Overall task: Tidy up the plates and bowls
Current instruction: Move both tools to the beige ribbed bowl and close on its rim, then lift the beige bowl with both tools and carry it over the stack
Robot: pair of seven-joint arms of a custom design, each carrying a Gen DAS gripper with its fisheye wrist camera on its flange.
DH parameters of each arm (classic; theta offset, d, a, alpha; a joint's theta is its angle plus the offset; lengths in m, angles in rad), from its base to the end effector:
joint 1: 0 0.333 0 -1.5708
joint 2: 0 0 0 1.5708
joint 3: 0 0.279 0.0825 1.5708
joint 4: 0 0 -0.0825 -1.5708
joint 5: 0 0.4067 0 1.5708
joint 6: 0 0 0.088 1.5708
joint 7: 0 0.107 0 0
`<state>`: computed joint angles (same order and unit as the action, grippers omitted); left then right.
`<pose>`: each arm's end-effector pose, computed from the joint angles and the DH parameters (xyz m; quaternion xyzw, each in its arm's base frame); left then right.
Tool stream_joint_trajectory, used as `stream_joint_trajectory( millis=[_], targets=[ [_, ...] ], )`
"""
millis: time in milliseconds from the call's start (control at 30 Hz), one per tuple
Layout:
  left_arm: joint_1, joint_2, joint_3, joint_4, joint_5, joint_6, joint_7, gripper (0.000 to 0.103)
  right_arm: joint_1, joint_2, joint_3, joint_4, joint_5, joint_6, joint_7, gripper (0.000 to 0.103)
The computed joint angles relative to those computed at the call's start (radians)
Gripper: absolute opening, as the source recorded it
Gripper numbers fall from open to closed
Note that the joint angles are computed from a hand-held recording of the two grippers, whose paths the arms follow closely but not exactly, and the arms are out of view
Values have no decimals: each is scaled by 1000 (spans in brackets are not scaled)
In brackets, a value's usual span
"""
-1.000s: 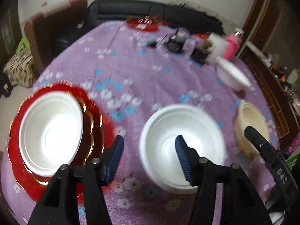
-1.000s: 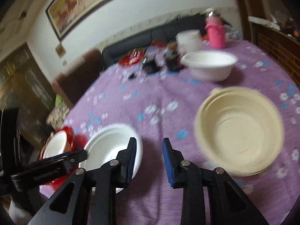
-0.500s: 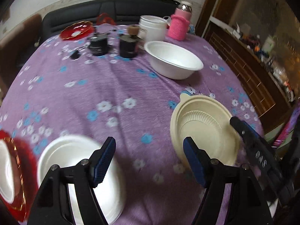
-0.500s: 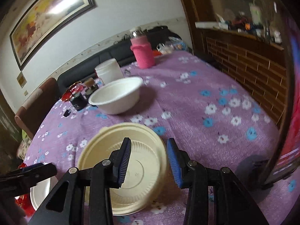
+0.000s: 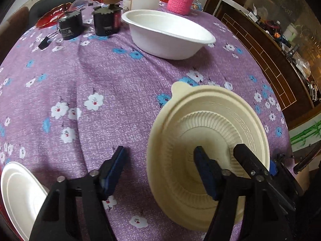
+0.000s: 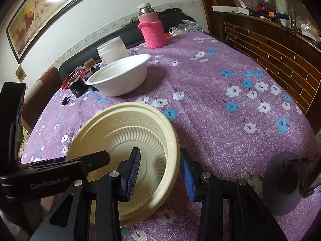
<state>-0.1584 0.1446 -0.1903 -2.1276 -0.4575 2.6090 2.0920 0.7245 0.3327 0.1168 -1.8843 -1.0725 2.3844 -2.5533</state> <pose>0.5701 -0.1961 0.3255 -0.4943 0.8390 -0.2264 0.0216 0.4425 0.4777 0.3049 -0.4425 0.8154 -0.2245 0.2982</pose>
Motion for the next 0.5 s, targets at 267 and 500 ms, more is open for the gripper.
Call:
stream_joint_trajectory(
  millis=[267,500],
  targets=[
    [-5,-10,3,-18,18,34,-12,38,6,17,-2,19,3,-9,-11,39],
    [-12,-32,0,-54,31,81,-28,39,15,28,-9,31,-19,9,-14,22]
  ],
)
